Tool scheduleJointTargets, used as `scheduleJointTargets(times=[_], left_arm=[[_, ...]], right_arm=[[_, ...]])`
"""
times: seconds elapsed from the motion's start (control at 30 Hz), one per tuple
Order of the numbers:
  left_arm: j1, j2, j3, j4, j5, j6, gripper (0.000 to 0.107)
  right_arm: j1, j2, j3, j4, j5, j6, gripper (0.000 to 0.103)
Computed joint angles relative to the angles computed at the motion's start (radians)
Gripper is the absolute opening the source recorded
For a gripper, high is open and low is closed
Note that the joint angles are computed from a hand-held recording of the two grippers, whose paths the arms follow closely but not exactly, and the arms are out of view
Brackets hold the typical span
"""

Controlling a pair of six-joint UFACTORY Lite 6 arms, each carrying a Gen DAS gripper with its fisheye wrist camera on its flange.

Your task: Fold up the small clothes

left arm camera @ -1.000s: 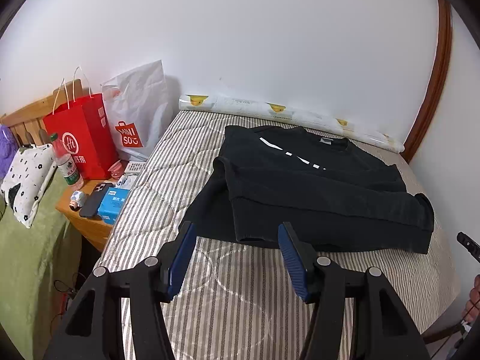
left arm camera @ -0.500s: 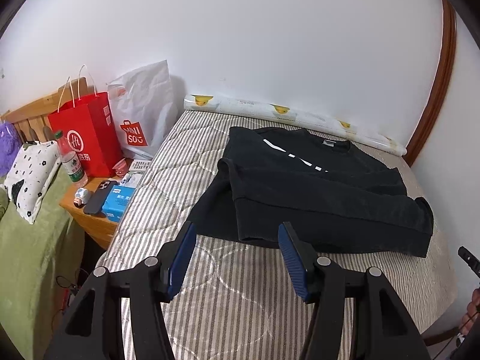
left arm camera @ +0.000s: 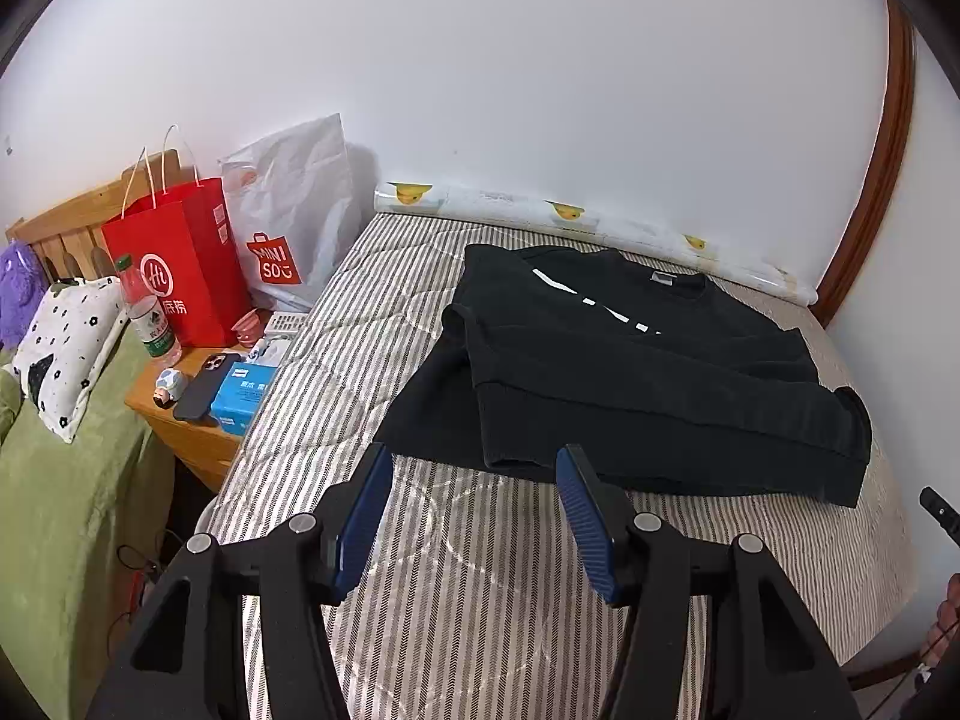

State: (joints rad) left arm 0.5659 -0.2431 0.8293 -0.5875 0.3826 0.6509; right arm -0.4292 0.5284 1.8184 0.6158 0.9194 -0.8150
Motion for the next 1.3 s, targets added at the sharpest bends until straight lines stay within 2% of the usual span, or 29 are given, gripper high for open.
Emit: scheduleJointTargets(times=[0.33,0.67,0.83,0.93,1.07,1.17,1.3], left_arm=[[-0.046,0.061,-0.005,-0.068,-0.037,0.063,0.054],[-0.099,0.28,0.024,-0.17,-0.136,0.181,0.054],[-0.107,0.41,0.073,-0.204,-0.172,0.216,0.054],[-0.112,0.474,0.109,-0.197,-0.19,0.207,0.054],[-0.122,0.534,0.15,-0.182,-0.2,0.193,0.054],[-0.135,0.553,0.167,-0.203,-0.218,0.217,0.052],[-0.129,0.589,0.222,-0.239,-0.176,0.248,0.039]], right_arm=[[0.022,-0.002,-0.036,0.006,-0.028,-0.004,0.048],[0.075,0.072,-0.099,-0.054,-0.13,0.008,0.047],[0.111,0.127,-0.103,-0.121,-0.192,0.039,0.042],[0.127,0.182,-0.06,-0.154,-0.18,0.071,0.034],[0.15,0.235,-0.015,-0.187,-0.194,0.105,0.031],[0.17,0.268,0.017,-0.205,-0.2,0.129,0.03],[0.203,0.33,0.092,-0.271,-0.2,0.193,0.029]])
